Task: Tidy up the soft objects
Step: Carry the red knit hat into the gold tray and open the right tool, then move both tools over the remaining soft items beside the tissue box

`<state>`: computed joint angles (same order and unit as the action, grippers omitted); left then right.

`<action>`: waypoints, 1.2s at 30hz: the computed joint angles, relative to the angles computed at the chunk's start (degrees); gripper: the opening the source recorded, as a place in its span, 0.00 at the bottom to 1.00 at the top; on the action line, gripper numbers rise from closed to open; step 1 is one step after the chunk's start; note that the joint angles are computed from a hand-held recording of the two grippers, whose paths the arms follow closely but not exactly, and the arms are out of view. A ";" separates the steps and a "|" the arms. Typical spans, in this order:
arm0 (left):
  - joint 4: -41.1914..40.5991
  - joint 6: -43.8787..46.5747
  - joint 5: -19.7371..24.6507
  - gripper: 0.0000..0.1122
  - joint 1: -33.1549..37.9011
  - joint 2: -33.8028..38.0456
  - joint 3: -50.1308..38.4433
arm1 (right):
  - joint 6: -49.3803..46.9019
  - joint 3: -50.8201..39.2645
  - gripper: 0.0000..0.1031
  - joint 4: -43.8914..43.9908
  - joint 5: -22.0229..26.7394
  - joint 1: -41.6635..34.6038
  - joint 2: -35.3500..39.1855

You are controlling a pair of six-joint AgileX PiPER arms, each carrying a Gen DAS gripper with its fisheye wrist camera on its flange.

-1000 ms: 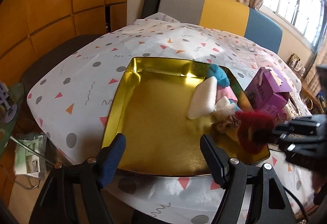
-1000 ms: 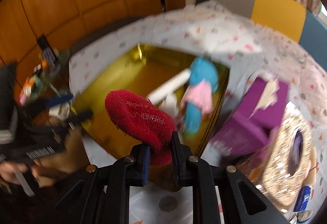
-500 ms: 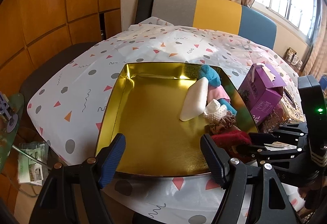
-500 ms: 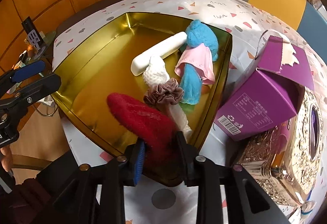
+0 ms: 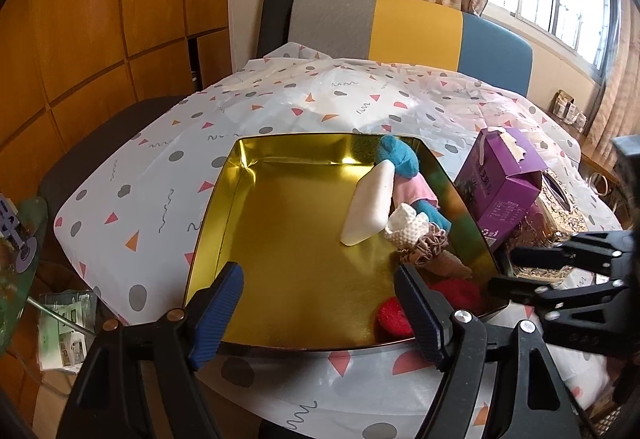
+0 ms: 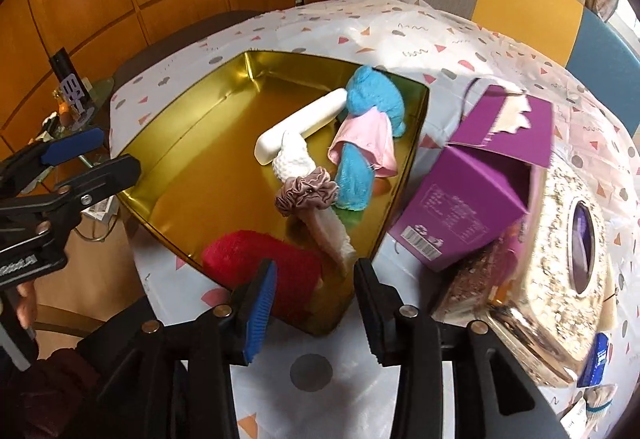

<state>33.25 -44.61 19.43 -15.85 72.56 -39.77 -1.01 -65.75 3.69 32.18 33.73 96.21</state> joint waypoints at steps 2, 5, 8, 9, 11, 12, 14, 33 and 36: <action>1.01 -1.03 0.32 0.70 -0.54 0.12 -0.08 | -1.15 1.52 0.39 0.67 -0.28 -1.00 -2.31; 1.81 -1.79 0.76 0.70 -1.25 0.31 -0.33 | -3.21 3.32 0.40 2.33 -0.56 -3.30 -5.54; 3.05 -3.17 1.36 0.72 -2.26 0.44 -0.56 | -4.85 4.67 0.40 3.74 -0.87 -6.10 -8.44; 3.54 -3.70 1.53 0.72 -2.62 0.50 -0.65 | -4.89 4.94 0.40 3.81 -0.84 -6.89 -9.20; 3.93 -4.10 1.81 0.72 -3.15 0.67 -0.89 | -5.49 5.94 0.40 4.25 -1.20 -9.32 -11.39; 4.35 -4.44 2.08 0.72 -3.63 0.82 -1.12 | -5.90 6.20 0.40 4.65 -1.24 -10.29 -12.11; 5.36 -5.44 2.53 0.72 -4.46 1.06 -1.43 | -7.17 6.88 0.40 6.05 -1.39 -12.82 -13.74; 7.27 -4.42 7.43 0.72 -16.58 2.50 -9.51 | -1.75 12.98 0.45 7.34 -13.01 -48.07 -9.71; 6.68 -2.23 8.48 0.72 -20.25 4.48 -13.56 | 3.01 13.45 0.45 6.89 -13.00 -53.59 -6.55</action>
